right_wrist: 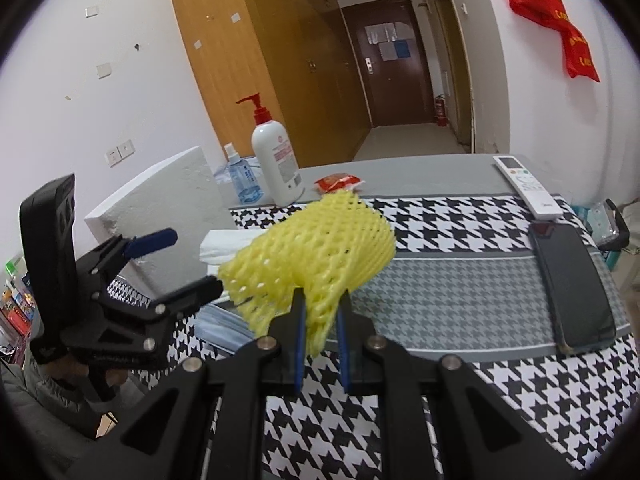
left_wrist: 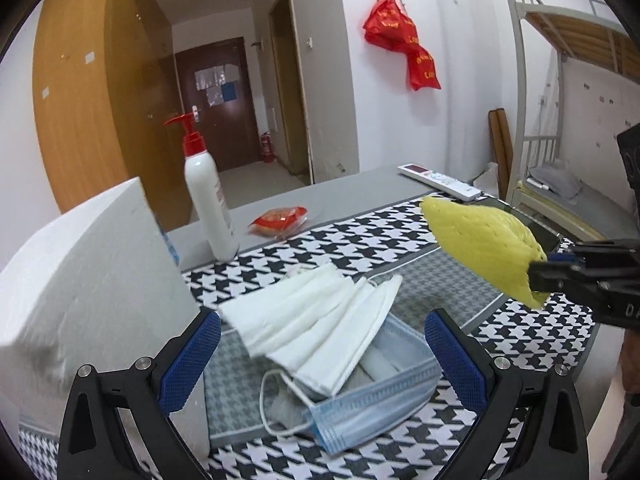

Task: Organize soft objects
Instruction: 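Grasp the white masks with the left gripper while the right gripper holds the net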

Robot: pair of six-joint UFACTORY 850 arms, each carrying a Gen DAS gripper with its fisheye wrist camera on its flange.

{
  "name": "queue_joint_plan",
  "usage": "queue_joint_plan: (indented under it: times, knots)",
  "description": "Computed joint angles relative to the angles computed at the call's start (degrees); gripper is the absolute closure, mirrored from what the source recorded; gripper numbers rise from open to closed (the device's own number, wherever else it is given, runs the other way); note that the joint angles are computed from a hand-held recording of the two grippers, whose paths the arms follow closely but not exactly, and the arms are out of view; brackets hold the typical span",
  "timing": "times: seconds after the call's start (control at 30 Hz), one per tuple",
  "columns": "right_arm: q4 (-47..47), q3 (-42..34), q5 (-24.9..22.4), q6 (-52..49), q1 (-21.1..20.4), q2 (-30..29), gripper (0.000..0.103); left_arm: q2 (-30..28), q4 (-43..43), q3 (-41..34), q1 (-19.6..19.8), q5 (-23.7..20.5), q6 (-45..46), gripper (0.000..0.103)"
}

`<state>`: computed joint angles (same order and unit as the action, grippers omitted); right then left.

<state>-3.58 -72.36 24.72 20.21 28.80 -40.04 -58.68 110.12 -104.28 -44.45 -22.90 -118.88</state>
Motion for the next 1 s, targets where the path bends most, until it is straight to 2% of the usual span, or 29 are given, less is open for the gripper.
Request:
queue_joint_plan:
  times: [0.1, 0.13, 0.2, 0.33, 0.43, 0.57, 0.7, 0.73, 0.77, 0.87, 0.93, 1.0]
  knots:
    - [0.5, 0.3, 0.0, -0.1, 0.0, 0.0, 0.086, -1.7, -6.7, -3.2, 0.4, 0.9, 7.8, 0.003]
    - [0.4, 0.3, 0.0, 0.2, 0.0, 0.0, 0.086, -2.3, -9.5, -4.3, 0.6, 1.5, 10.7, 0.007]
    - [0.6, 0.3, -0.1, 0.2, 0.1, -0.2, 0.086, -3.2, -14.3, -6.2, 1.0, 3.7, 16.1, 0.009]
    - [0.9, 0.2, -0.2, 0.5, 0.1, -0.3, 0.086, -4.8, -20.8, -8.8, 1.2, 3.8, 24.0, 0.009]
    - [1.3, 0.2, -0.5, 0.4, 0.1, -0.3, 0.086, -6.3, -29.4, -11.3, 1.4, 3.7, 32.7, 0.012]
    - [1.4, 0.1, -0.9, 0.3, 0.1, -0.4, 0.086, -8.4, -41.1, -14.6, 1.5, 1.9, 44.5, 0.032]
    - [1.7, -0.1, -1.0, 0.1, 0.1, -0.5, 0.086, -9.3, -45.9, -16.1, 1.6, 0.3, 49.3, 0.052]
    - [1.8, -0.1, -1.1, 0.0, 0.1, -0.5, 0.086, -9.4, -46.8, -16.3, 1.7, 0.2, 50.2, 0.059]
    - [1.9, -0.1, -1.1, 0.0, 0.2, -0.5, 0.086, -9.3, -46.7, -16.2, 1.7, 0.2, 50.3, 0.064]
    - [1.9, -0.3, -1.2, 0.1, 0.1, -0.6, 0.086, -8.8, -45.6, -15.3, 1.6, 0.7, 49.2, 0.091]
    - [2.0, -0.3, -1.3, 0.1, 0.1, -0.6, 0.086, -8.2, -43.8, -14.3, 1.5, 1.2, 47.8, 0.097]
    - [1.9, -0.3, -1.0, 0.2, 0.2, -0.5, 0.086, -6.8, -40.3, -12.1, 1.6, 3.1, 44.3, 0.099]
